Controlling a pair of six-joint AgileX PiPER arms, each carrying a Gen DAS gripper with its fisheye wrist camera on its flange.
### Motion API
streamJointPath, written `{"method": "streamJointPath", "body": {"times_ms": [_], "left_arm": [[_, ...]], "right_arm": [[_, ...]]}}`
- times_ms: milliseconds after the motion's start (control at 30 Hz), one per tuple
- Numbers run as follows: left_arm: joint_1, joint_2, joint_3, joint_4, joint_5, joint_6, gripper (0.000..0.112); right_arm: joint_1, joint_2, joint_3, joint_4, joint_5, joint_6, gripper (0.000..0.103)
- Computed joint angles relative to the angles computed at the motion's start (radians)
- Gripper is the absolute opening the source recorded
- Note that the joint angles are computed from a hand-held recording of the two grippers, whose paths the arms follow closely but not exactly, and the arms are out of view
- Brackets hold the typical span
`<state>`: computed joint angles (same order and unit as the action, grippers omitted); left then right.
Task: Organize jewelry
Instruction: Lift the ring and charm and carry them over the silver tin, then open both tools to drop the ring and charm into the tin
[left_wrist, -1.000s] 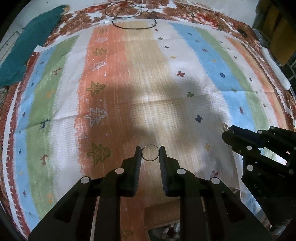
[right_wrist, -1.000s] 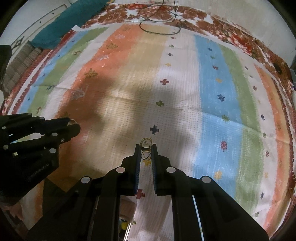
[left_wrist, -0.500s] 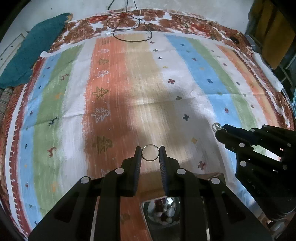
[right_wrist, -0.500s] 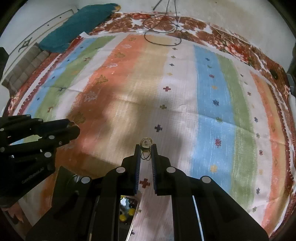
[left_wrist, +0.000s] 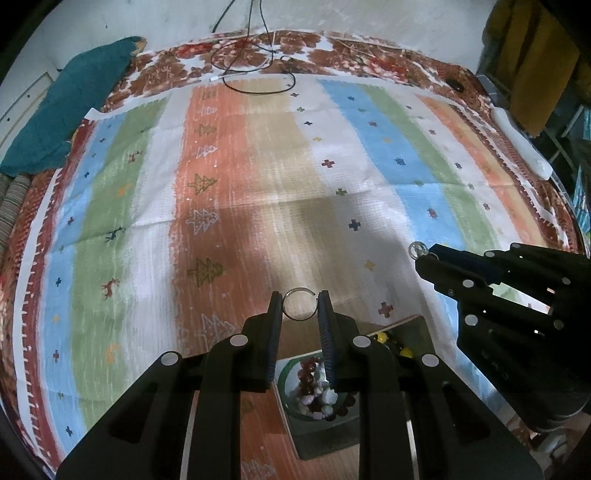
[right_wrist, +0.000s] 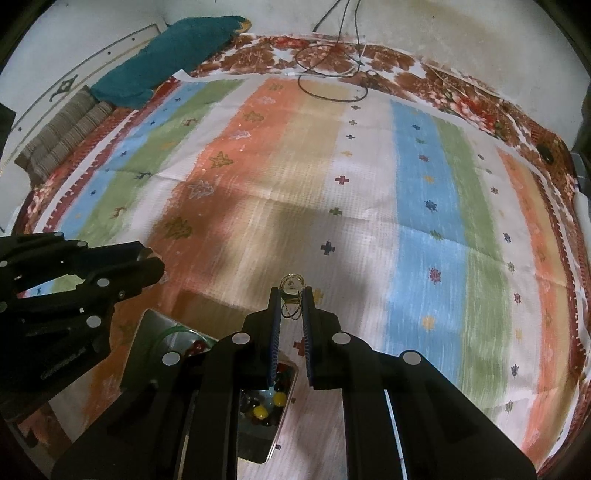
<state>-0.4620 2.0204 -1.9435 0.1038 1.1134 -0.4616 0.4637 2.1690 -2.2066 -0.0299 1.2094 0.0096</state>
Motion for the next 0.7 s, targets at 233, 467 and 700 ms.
{"method": "streamJointPath", "body": {"times_ms": [233, 467, 700], "left_arm": [[-0.015, -0.051, 0.066, 0.004, -0.037, -0.016, 0.019], [-0.049, -0.128, 0.159, 0.048, -0.07, -0.05, 0.019], [-0.08, -0.216, 0.26, 0.067, -0.123, -0.081, 0.019]], "right_arm": [[-0.001, -0.05, 0.086, 0.002, -0.04, 0.007, 0.012], [-0.001, -0.118, 0.196, 0.022, -0.08, 0.009, 0.012], [0.01, -0.2, 0.312, 0.043, -0.13, 0.003, 0.012]]}}
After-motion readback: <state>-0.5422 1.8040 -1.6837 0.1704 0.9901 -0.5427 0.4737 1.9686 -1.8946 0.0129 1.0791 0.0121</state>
